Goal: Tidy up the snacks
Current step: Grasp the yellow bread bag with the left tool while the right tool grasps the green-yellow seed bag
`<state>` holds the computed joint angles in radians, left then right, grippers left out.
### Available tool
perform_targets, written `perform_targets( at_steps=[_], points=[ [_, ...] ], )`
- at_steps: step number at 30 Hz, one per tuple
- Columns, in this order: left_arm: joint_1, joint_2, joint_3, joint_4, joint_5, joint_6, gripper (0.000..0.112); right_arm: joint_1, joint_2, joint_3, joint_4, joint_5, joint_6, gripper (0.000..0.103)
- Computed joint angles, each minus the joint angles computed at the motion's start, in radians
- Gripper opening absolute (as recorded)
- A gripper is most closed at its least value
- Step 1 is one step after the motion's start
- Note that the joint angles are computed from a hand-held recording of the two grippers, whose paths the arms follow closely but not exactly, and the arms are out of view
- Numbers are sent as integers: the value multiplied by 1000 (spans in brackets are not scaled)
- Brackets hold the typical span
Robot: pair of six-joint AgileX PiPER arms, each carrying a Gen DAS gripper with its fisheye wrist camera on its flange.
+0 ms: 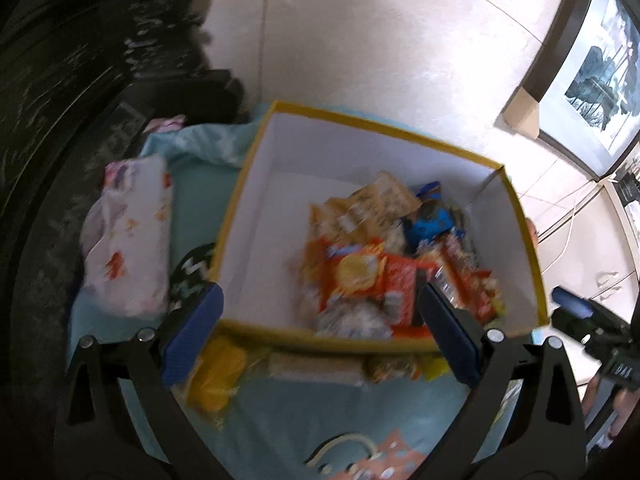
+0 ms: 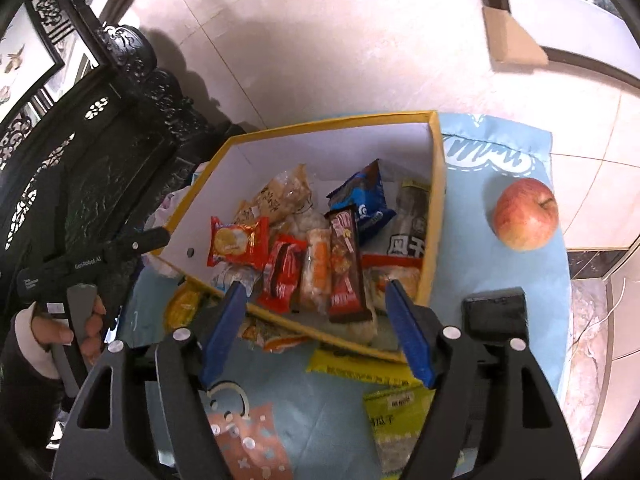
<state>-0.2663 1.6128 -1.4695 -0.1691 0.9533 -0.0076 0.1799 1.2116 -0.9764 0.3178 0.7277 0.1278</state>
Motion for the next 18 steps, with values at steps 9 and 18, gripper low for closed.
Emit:
perform_targets(
  at_steps=[9,18],
  points=[
    [87,-86,193,31,-19,67,100,29,-118,70,-91,12,122,82],
    [149,-63,381,40,-171,156,100,13,-220,141,-126,73,181,83]
  ],
)
